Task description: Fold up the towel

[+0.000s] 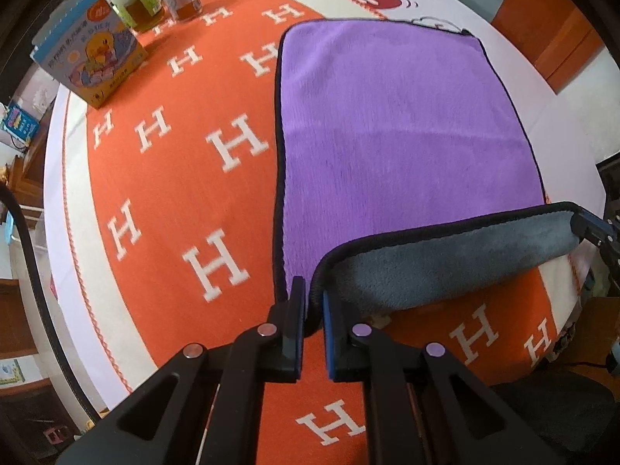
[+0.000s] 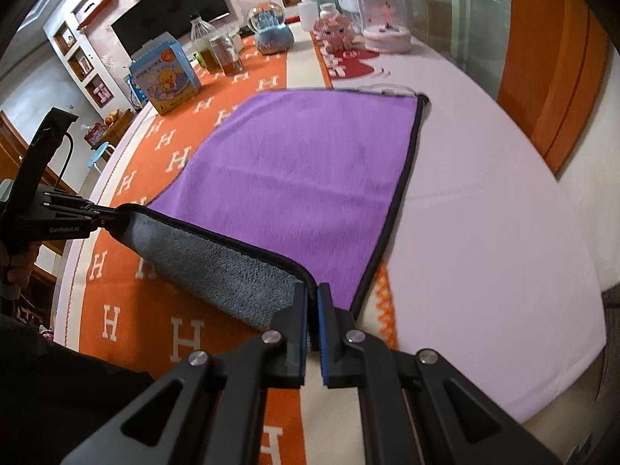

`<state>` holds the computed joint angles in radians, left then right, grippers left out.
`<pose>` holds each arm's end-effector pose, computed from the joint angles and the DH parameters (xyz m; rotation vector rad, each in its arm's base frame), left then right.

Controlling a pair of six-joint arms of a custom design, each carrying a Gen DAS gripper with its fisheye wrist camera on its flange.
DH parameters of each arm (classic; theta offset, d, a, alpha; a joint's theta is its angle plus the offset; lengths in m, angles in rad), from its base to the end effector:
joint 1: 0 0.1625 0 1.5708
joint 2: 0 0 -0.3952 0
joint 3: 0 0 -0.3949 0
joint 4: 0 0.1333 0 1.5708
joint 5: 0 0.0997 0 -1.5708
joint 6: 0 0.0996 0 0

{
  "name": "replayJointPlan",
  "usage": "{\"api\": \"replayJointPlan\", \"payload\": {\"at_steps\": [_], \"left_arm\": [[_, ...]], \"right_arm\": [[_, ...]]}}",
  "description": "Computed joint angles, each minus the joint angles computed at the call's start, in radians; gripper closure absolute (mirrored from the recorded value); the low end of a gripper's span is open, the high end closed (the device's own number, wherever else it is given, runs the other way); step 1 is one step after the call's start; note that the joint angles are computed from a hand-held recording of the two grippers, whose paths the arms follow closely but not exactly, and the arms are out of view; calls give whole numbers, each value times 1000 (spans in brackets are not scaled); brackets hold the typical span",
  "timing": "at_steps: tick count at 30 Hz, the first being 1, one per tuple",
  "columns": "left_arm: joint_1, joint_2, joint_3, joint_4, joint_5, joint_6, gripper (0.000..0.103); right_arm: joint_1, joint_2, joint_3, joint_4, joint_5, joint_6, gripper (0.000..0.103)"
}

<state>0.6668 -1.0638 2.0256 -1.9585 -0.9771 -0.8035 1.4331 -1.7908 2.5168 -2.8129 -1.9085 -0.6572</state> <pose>-0.2420 -0.4310 0.0606 0.3275 2.3192 -0.0853 0.0524 -0.3527 0.2535 0.5545 -2.5417 0.4610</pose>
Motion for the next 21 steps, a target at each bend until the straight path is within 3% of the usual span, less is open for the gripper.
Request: {"api": "replayJointPlan", "payload": {"at_steps": [8,21], "left_arm": [[7,9,-88,27,44,41,97],[42,87,-251,-28,166,186,97]], "right_arm": [[45,37,-75,-11,17,-19,99],[91,160,-204,-104,19,-75,99]]}}
